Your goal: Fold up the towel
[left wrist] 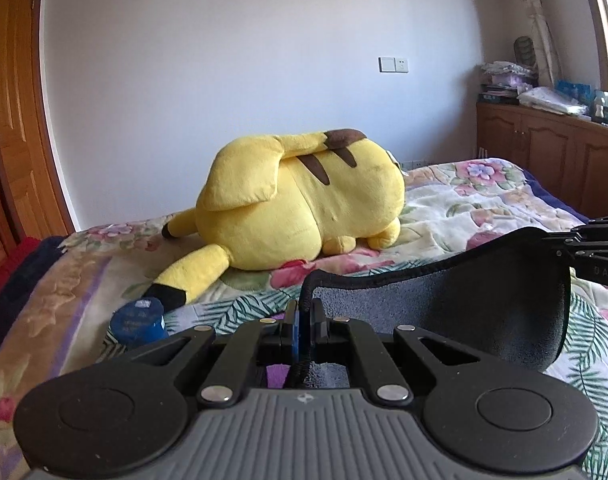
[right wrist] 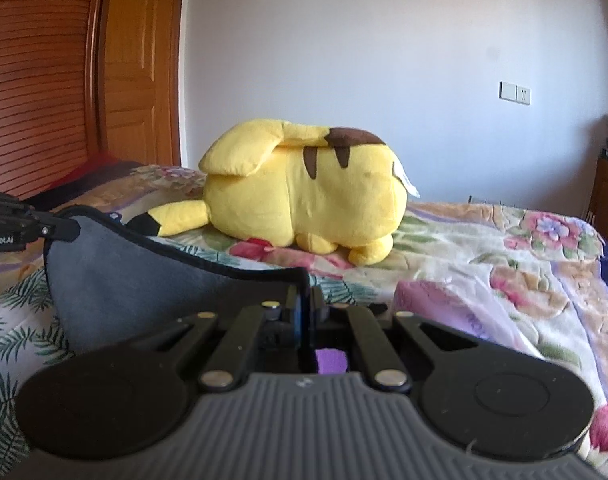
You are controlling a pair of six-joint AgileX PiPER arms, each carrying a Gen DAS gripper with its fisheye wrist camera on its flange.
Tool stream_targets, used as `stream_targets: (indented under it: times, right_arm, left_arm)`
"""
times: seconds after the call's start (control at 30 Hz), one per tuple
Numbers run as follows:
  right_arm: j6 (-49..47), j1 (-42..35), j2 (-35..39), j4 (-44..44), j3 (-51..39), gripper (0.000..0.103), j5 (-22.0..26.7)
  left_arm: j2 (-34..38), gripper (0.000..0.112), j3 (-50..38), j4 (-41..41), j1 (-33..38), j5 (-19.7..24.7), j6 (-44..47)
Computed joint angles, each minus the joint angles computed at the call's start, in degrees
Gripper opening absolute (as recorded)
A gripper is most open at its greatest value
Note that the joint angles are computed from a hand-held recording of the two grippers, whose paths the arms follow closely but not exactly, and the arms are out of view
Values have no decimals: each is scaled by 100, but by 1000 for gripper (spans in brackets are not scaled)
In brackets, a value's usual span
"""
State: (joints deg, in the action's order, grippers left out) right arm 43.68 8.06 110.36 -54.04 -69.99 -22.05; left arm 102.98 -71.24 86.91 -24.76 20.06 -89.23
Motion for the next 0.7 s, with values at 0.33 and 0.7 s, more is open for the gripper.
stream_targets:
  times: [0.33, 0.7]
  right_arm:
    - [89, 57, 375, -127, -740, 4, 280]
    - [-131, 140, 932, -32, -1458, 4, 575]
  left_arm:
    - [469, 5, -764, -420, 152, 108, 703]
    - [1224, 5, -1344, 206, 202, 333, 136]
